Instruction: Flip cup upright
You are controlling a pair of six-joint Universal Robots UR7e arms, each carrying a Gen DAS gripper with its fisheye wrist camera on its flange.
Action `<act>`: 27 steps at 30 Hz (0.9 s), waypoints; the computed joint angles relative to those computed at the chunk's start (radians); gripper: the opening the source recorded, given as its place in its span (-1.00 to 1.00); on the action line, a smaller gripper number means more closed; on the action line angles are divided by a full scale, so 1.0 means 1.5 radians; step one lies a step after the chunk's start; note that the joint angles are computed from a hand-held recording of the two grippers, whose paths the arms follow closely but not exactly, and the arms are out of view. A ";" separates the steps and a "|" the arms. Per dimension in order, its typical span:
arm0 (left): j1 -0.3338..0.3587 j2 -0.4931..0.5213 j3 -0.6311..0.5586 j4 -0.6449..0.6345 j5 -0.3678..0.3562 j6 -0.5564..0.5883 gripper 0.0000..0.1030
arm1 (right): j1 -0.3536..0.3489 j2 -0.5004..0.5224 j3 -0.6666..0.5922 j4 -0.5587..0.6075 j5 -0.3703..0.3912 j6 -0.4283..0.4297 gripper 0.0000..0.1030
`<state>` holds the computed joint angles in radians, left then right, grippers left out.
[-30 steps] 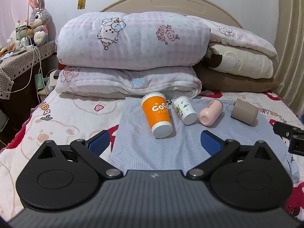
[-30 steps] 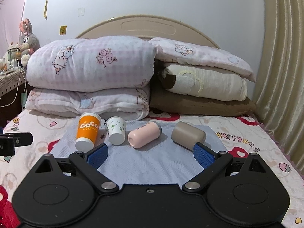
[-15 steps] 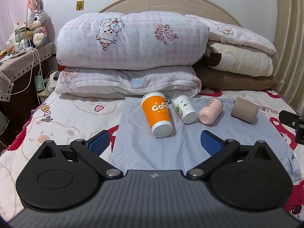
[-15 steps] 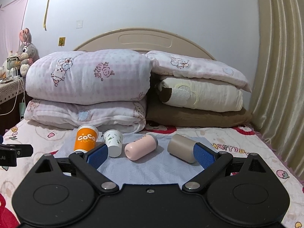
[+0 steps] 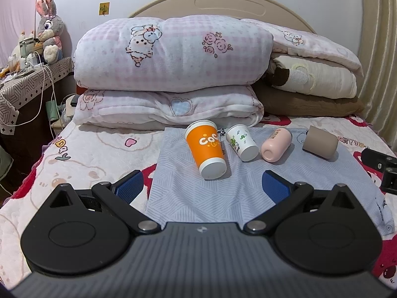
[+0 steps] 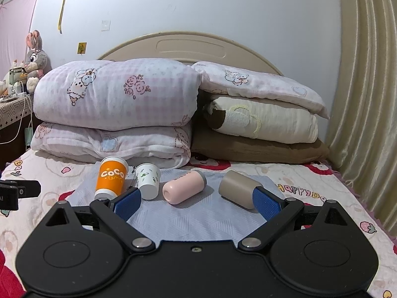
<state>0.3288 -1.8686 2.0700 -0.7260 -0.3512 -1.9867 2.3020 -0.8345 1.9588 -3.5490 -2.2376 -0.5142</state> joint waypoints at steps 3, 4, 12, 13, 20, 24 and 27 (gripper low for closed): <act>0.000 0.001 0.000 0.001 0.000 -0.001 1.00 | 0.000 0.000 0.000 0.000 0.000 -0.001 0.91; 0.000 0.001 0.000 0.002 0.000 -0.002 1.00 | 0.000 0.000 0.001 0.002 0.000 0.000 0.91; 0.000 0.001 0.001 0.000 0.000 -0.001 1.00 | 0.001 0.000 0.001 0.004 0.000 -0.001 0.91; 0.000 0.001 0.001 0.000 0.000 -0.001 1.00 | 0.001 0.000 0.000 0.004 -0.001 0.000 0.91; -0.003 -0.006 0.003 0.004 -0.006 0.000 1.00 | 0.002 -0.002 0.001 0.009 -0.001 0.002 0.91; -0.007 -0.010 0.003 -0.003 -0.018 0.013 1.00 | -0.001 -0.006 0.005 0.011 0.007 0.001 0.91; 0.000 -0.002 -0.003 -0.051 -0.023 0.070 1.00 | -0.009 -0.015 0.009 0.016 0.027 -0.008 0.91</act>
<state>0.3283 -1.8708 2.0653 -0.8031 -0.3860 -1.8814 2.2888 -0.8575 1.9719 -3.5244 -2.1972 -0.5262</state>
